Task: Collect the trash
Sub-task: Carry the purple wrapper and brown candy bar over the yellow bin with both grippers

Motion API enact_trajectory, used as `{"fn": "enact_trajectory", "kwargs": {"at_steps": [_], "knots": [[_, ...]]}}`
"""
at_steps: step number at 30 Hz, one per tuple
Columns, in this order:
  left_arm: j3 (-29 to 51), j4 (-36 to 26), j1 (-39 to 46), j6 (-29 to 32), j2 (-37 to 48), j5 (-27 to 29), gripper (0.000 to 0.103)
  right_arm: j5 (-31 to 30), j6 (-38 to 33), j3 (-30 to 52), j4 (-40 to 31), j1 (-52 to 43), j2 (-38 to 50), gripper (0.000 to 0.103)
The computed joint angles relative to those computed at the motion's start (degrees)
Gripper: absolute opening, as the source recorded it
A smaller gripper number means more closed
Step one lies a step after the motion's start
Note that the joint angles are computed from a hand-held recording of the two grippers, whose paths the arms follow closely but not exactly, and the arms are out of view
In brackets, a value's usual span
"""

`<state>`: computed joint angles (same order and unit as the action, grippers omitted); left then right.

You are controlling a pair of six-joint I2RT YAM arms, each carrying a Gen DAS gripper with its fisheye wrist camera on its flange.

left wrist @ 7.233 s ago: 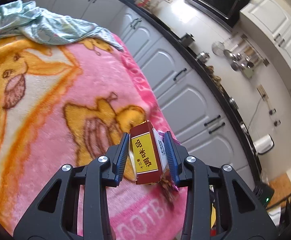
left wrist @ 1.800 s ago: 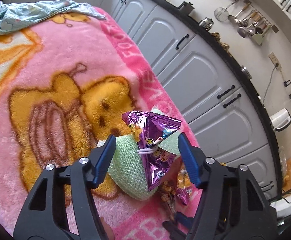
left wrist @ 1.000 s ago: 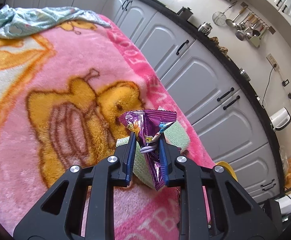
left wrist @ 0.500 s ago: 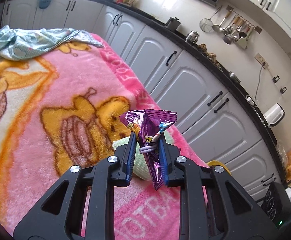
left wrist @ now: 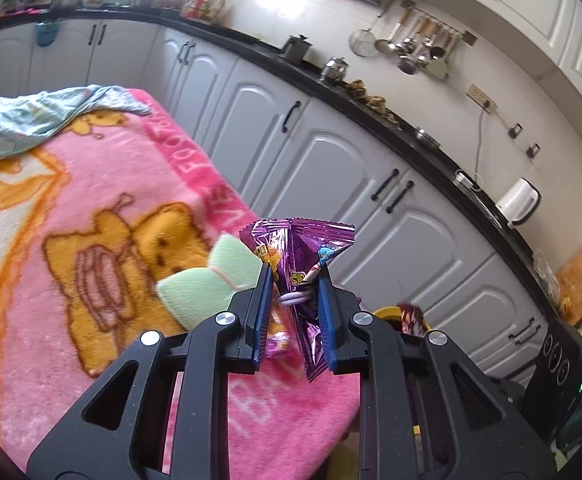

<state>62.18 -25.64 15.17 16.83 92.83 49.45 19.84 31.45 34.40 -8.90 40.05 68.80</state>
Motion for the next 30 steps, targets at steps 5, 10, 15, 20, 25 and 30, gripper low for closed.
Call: {"fn": "enact_trajectory", "kwargs": {"at_steps": [5,10,15,20,25,30], "knots": [[-1.8,0.1,-2.2,-0.2,-3.0,0.2,0.015,2.2,0.7,-2.4,-3.9,-1.2,-7.3,0.004],[-3.5,0.5,-5.1,-0.6,-5.5,-0.2,0.015,3.9,1.6,-4.6,-7.8,-2.4,-14.2,0.004],[-5.3,1.0,-8.0,-0.8,-7.8,-0.7,0.015,4.9,2.1,-6.3,-12.1,-4.1,-20.6,0.004],[-7.5,1.8,-11.4,-1.3,-10.3,-1.7,0.015,5.2,2.4,-7.6,-15.5,-6.1,-26.3,0.004],[-9.3,2.8,-15.5,-1.7,-12.1,-3.2,0.015,5.6,2.6,-8.5,-19.4,-7.9,-31.8,0.004],[-11.0,4.1,-19.8,-2.5,-13.7,-5.1,0.015,6.3,3.1,-9.2,-23.6,-9.9,-37.0,0.004]]}}
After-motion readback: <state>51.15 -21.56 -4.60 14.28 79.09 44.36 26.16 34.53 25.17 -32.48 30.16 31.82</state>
